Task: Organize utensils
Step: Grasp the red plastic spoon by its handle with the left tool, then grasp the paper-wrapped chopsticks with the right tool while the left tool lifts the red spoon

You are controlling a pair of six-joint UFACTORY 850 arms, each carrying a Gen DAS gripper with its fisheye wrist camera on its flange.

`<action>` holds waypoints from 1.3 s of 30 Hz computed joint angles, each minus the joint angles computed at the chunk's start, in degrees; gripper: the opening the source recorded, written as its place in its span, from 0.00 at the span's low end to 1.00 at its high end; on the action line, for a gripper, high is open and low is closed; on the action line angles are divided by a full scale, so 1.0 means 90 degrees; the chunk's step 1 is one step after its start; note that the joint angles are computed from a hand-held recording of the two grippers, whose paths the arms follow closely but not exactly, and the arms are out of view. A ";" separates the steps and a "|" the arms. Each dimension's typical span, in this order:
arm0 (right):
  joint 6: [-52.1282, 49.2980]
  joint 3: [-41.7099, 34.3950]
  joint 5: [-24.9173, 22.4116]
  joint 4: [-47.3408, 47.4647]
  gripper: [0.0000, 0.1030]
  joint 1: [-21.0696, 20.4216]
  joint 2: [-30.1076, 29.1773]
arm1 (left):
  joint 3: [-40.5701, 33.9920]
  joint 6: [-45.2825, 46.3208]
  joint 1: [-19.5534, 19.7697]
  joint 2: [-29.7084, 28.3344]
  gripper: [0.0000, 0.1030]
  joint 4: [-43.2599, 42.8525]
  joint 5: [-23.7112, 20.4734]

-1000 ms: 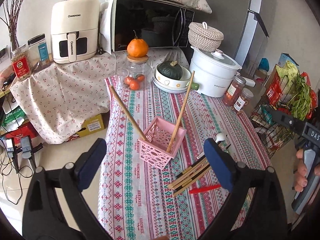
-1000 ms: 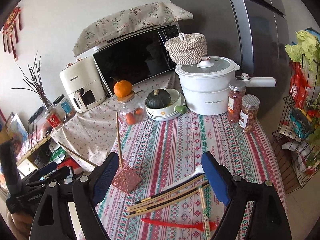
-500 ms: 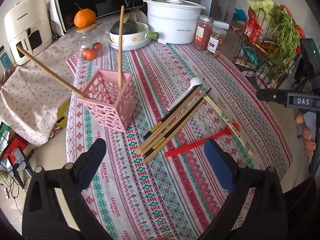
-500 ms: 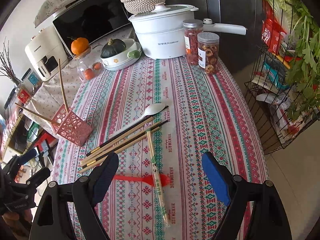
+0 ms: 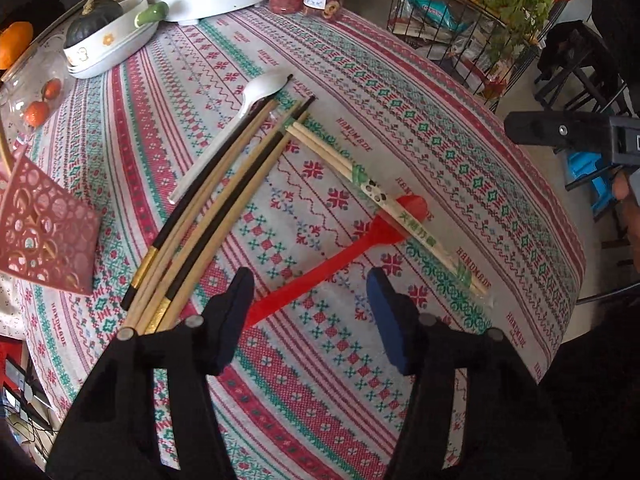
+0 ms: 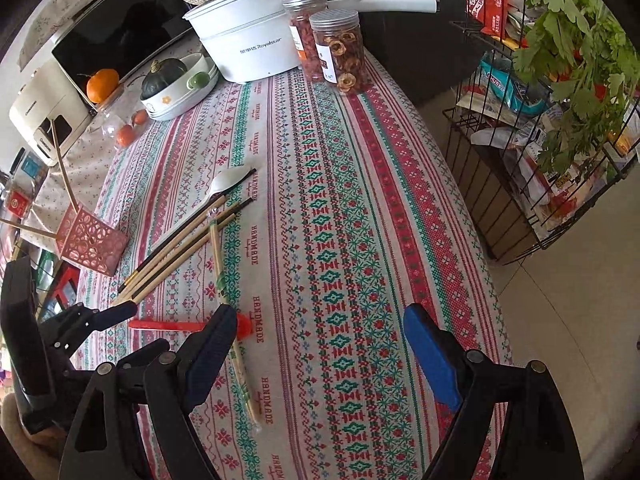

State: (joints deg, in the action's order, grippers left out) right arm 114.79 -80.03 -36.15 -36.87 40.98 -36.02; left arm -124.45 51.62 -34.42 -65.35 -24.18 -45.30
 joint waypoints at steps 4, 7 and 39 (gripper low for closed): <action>-0.0035 0.0161 0.0071 0.0058 0.84 -0.0008 0.0077 | -0.0165 0.0050 -0.0180 -0.0162 0.37 0.0348 -0.0084; -0.0089 0.0221 0.0101 0.0099 0.84 -0.0015 0.0108 | -0.0229 -0.0164 -0.0233 -0.0206 0.24 0.0591 -0.0135; -0.3796 -0.2729 0.0196 0.2268 0.82 -0.0103 -0.1828 | 0.0777 -0.0460 0.0984 0.0527 0.45 0.0505 -0.0958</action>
State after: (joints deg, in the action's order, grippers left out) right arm 80.62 -104.58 -34.39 -16.45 40.06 -52.47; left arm -117.46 47.48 -25.57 -60.60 -19.63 -53.92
